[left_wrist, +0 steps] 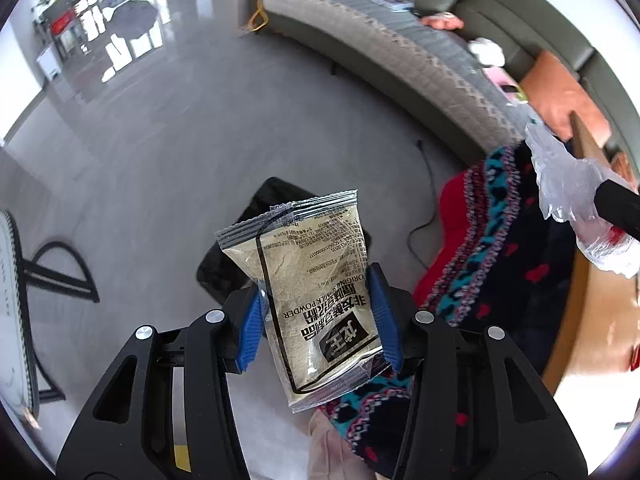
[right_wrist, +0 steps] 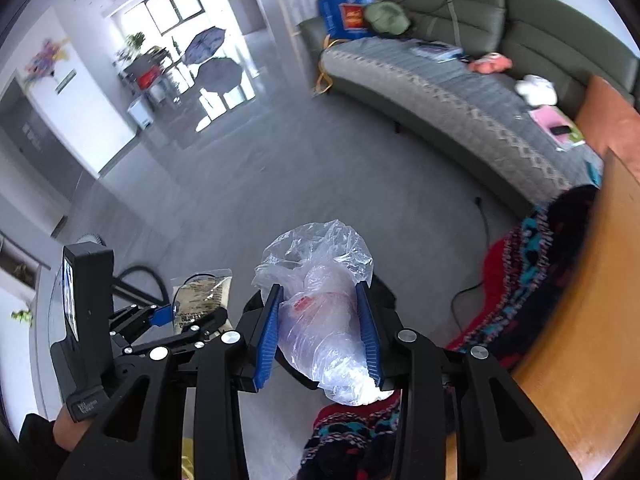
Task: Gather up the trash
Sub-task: 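Carry the packet and white bag to the black bin and release both, then move both open tools back over the table toward the red cap and white cloth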
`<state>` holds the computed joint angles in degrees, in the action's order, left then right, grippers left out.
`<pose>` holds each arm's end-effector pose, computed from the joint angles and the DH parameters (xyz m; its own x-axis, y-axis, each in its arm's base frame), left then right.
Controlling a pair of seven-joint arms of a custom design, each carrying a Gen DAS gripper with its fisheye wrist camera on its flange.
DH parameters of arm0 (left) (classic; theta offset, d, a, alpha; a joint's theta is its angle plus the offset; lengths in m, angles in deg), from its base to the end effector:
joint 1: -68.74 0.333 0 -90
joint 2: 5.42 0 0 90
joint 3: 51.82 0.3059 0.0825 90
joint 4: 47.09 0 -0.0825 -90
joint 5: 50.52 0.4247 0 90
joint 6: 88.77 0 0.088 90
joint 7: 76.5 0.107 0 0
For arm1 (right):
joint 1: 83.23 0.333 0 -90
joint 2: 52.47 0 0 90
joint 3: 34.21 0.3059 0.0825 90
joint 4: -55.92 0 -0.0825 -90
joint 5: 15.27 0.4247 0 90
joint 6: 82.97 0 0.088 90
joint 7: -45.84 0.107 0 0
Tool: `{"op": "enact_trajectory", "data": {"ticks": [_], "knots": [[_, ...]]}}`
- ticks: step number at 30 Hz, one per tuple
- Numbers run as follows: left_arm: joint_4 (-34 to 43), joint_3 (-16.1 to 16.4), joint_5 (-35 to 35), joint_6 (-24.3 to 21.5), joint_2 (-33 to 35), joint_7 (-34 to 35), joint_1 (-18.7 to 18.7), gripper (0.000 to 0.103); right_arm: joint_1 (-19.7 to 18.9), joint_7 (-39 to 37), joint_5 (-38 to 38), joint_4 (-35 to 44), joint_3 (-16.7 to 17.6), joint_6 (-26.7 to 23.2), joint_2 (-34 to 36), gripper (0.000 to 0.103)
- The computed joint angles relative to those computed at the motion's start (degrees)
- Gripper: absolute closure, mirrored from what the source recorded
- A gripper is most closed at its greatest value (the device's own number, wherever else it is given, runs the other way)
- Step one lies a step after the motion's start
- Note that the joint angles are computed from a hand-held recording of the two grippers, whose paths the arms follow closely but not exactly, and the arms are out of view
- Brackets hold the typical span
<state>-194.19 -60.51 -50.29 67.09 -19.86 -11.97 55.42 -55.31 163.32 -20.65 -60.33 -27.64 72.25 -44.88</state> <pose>0.4593 -0.1843 0.3576 0.0283 -0.9909 0.1315 -0.9258 -0.0755 -0.3704 0.5362 0.3701 0.4123 0.2344 -0.9546 -0.1839 -0.8639 -0.1178 -0.4898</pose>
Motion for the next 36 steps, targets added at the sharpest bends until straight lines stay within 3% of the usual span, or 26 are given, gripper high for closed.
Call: {"op": "enact_trajectory", "data": {"ticks": [2,3,5,7,18,23,28,36], "knots": [[-0.2,0.4,0.2,-0.4,0.1,0.1,0.5,0.051,-0.1,-3.1,2.6,4.0,0.8,-0.8,3.4,0.046],[0.1,0.4,0.8,-0.8,0.3,-0.1,1.0,0.046,0.3,-3.6,2.5,6.3,0.7,-1.2,5.2,0.043],[0.8,-0.5,3.8,-0.8,0.9,-2.4,2.7,0.006,1.9,-2.5,-0.4,9.8,-0.7,-2.0,7.6,0.04],[1.0,-1.8,9.0,-0.2,0.7,-6.6,4.9,0.005,2.8,-2.6,-1.8,12.2,-1.5,-2.8,9.0,0.04],[1.5,-0.9,10.4,0.7,-0.7,-7.9,4.2,0.005,3.0,-0.3,-3.7,6.3,-2.5,0.5,3.7,0.04],[2.1,-1.8,10.5,1.1,-1.8,-7.3,2.6,0.005,1.1,4.5,-6.8,-1.5,-2.3,3.5,-3.4,0.04],[3.7,-3.9,11.0,1.1,-2.3,-8.2,-0.1,0.005,-3.3,7.8,-7.6,-11.5,-0.4,6.7,-12.7,0.04],[7.5,-8.4,13.8,-0.3,-1.4,-14.0,-4.7,0.005,-9.7,5.8,-2.7,-27.9,1.9,8.3,-30.1,0.04]]}}
